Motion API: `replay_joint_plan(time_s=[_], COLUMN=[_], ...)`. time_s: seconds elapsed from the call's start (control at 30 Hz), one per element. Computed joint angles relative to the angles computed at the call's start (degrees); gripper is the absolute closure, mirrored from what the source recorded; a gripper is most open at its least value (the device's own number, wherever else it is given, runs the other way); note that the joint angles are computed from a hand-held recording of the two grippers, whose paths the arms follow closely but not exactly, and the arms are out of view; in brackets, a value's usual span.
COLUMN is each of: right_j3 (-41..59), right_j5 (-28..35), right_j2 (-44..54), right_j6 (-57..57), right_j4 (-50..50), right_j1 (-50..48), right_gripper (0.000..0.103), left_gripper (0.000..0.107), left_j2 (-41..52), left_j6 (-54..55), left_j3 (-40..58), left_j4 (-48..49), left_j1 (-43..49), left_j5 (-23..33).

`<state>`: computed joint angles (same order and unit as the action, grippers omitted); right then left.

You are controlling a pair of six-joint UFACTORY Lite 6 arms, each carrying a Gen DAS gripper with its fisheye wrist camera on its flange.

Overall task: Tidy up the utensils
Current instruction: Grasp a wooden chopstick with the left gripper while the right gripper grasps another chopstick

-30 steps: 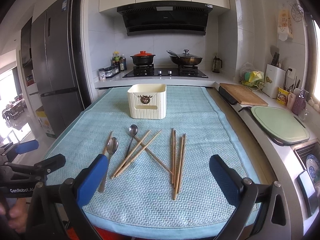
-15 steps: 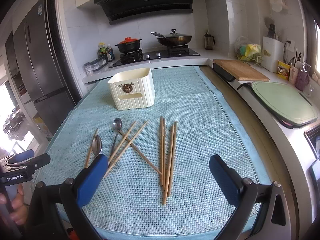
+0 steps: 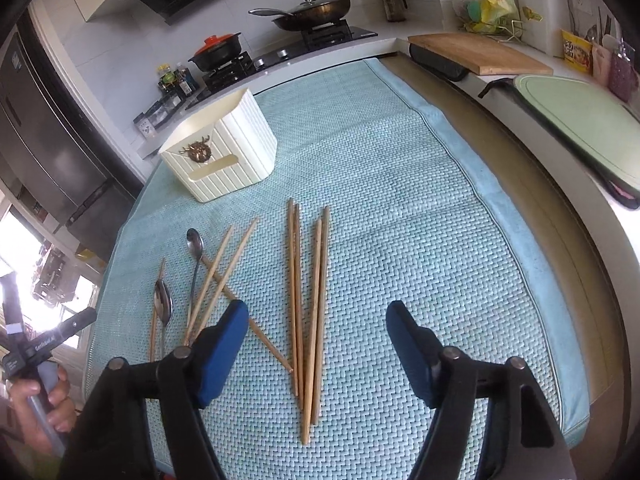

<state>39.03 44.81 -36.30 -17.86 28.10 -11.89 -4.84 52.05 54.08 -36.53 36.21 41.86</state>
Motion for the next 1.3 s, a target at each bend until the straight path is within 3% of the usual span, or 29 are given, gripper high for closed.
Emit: replay_joint_plan(time_s=[0.2,0.3,0.43,0.5,0.57,0.67,0.8,0.93,1.17,1.27,1.3], right_j3=[1.03,2.84,9.09,14.23,20.08,29.47,37.68,42.11,49.92,54.07,55.26], right_j5=[-3.12,-3.89,-4.27,-3.78,-2.44,0.3,2.01,1.51,3.92,5.36,5.58], right_j2=[5.08,9.18,19.87,28.13,36.78,48.79,57.02,60.6,65.68,68.51,69.38], right_j6=[-0.54,-2.96,-8.15,-10.5,-10.82,-9.29,-4.71,2.07,11.15,15.78,16.92], right_j4=[0.91,2.91,6.19,8.1,9.19,9.03,3.96,-4.68,-15.17,-21.98,-24.02], right_j1=[1.95,1.06,-1.23,-2.8,-3.62,-2.49,2.14,6.86,12.84,17.36,18.58], right_gripper=[0.032,0.032,0.041,0.051,0.067,0.075,0.077,0.086,0.091,0.089,0.089], left_gripper=[0.005,0.015,0.027,0.032,0.034,0.035,0.04,0.046,0.055,0.066,0.074], left_j2=[18.26,24.81,31.04,32.71,32.79,32.56,31.74,30.85,27.59,26.79,26.43], left_j6=[-11.05,-17.71,-22.64,-24.98,-27.03,-28.89,-31.49,-30.92,-27.83,-27.39,-26.82], left_j3=[14.43,19.36,23.88,24.75,24.17,23.86,22.7,22.23,18.99,18.16,17.99], left_j4=[6.33,12.01,16.38,18.67,21.18,23.49,27.56,27.65,27.51,28.22,27.67], left_j1=[-8.89,-12.72,-14.92,-15.94,-17.0,-18.08,-20.21,-21.1,-20.34,-21.23,-21.59], left_j5=[-2.01,-4.59,-5.05,-6.02,-8.33,-8.94,-10.37,-9.84,-9.51,-9.39,-8.71])
